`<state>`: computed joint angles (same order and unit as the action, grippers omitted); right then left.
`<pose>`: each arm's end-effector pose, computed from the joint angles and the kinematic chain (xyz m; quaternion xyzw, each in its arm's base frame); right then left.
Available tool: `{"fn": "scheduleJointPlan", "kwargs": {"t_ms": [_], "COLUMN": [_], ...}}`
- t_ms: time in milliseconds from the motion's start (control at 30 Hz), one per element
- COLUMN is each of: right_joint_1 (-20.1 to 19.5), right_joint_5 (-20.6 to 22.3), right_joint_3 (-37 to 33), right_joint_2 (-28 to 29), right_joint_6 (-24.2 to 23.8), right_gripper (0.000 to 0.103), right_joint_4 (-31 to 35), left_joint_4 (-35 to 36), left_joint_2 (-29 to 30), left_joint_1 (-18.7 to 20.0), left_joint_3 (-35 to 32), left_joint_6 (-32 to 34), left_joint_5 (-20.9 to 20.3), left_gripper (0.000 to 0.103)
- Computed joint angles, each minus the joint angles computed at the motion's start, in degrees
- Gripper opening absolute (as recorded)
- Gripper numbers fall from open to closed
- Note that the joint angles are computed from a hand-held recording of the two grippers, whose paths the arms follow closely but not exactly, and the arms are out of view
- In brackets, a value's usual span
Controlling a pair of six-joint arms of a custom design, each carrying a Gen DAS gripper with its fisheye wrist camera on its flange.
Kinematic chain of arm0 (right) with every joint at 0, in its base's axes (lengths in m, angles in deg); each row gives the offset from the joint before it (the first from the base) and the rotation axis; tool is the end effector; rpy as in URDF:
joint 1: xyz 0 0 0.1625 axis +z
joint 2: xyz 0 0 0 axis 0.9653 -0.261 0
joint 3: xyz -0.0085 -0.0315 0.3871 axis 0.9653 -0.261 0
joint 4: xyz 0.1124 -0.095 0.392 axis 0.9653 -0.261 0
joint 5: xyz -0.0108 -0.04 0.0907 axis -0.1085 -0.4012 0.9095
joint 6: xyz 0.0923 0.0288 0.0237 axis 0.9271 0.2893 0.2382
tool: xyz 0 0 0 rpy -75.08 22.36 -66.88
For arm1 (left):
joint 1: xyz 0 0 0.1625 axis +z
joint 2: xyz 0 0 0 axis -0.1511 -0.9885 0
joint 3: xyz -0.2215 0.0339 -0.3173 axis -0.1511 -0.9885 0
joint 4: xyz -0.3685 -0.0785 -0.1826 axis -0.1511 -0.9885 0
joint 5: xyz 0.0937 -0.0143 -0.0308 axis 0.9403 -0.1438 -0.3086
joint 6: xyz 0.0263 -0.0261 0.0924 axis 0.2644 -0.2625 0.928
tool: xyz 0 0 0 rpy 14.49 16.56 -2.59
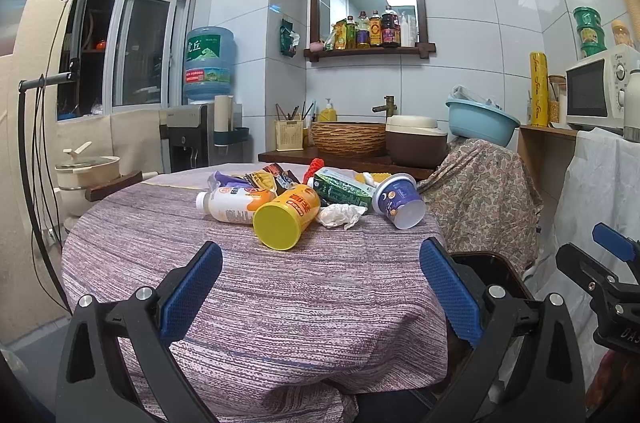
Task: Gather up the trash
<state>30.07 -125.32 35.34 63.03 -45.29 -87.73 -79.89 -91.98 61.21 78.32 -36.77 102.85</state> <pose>0.3544 -0.8135 0.2143 0.4271 -0.7783 0.4460 0.1133 -0.2924 -0.7479 0.2263 0.0626 0.6458 -0.6301 0.4267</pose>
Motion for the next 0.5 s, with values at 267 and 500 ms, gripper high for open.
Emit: {"fn": "scheduleJointPlan", "kwargs": {"t_ms": [267,500], "right_joint_1": [0.1,0.3], "right_joint_5": [-0.7,-2.3], "right_joint_3": [-1.2,-4.6], "right_joint_2": [0.7,2.6], "right_joint_6": [-0.1,-1.0], "right_gripper": [0.098,0.098], "right_joint_4": [1.1,4.4], "left_joint_4": [3.2,14.6], "left_joint_2": [0.4,2.7], "left_joint_1": [0.2,0.7], "left_joint_3": [-1.5,-7.5], "left_joint_6": [-2.0,-9.0], "left_joint_5": [-0.4,-0.8], "left_gripper": [0.098,0.098]}}
